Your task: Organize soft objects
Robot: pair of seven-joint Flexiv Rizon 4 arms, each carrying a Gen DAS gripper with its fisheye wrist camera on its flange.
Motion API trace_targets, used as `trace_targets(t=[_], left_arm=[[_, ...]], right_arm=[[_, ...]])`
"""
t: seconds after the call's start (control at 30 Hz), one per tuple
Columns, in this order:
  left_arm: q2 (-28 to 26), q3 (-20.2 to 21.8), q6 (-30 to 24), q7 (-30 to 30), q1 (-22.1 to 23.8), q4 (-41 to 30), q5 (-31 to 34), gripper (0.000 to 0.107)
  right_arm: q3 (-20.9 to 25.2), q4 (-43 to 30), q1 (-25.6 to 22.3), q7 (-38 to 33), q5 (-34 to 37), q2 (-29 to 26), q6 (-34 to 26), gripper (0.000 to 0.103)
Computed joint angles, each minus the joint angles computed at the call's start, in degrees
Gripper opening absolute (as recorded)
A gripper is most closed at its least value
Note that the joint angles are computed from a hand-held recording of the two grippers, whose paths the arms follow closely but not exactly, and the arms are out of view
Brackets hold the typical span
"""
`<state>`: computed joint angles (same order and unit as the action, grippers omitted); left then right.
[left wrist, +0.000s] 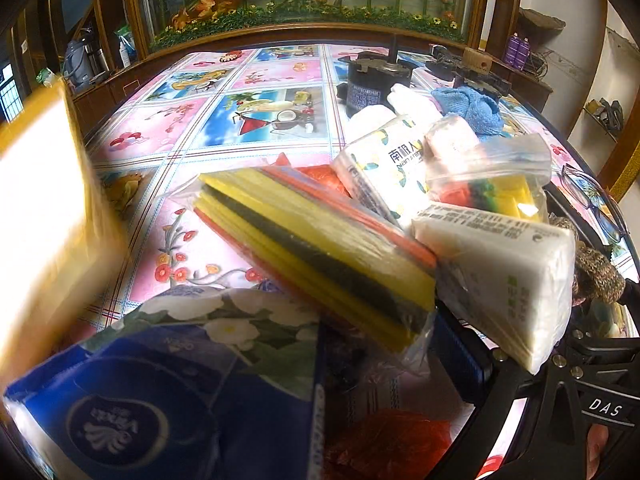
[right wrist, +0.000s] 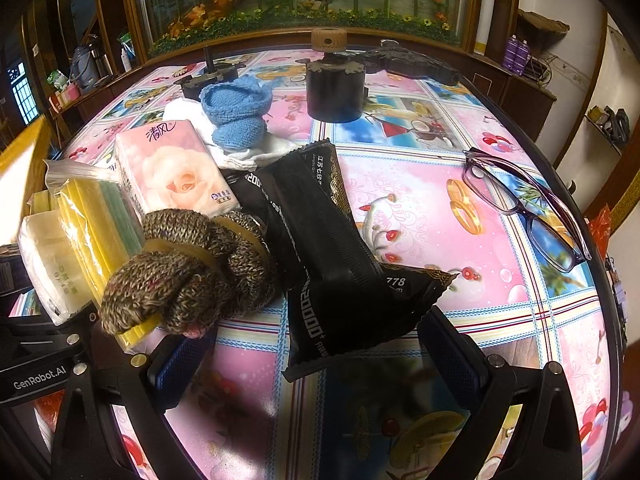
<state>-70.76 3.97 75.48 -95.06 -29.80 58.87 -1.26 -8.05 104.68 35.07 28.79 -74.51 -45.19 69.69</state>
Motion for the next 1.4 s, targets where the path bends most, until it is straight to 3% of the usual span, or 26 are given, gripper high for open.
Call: trace_targets(t=[0.4,1.2,1.33,1.4], left_arm=[[0.19,0.30,0.20,-0.64,-0.43,0.37,0.29,0.103],[0.25,0.28,0.26,-0.81,-0.40,0.49,0.29,0.103],[0.46,2.21,-0.02,-3.84,-1.73,0.68,0.30,0.103],[1.29,1.83,0.54,-3.83,-1.25,2.00,0.68,0.103]], right_arm=[[0.09,0.45,-0.50,2.48,-1.86,0.32,0.13,0.102],[0.62,0.30,-0.44,-0.69,0.62,0.17,-0.53,0.102],[0.95,1.21,-1.53,-4.04,-0.50,0.60,3.48,0.102],[-0.90,2.84,-1.89,0.10,-6.48,1.62,9.20,0.103]])
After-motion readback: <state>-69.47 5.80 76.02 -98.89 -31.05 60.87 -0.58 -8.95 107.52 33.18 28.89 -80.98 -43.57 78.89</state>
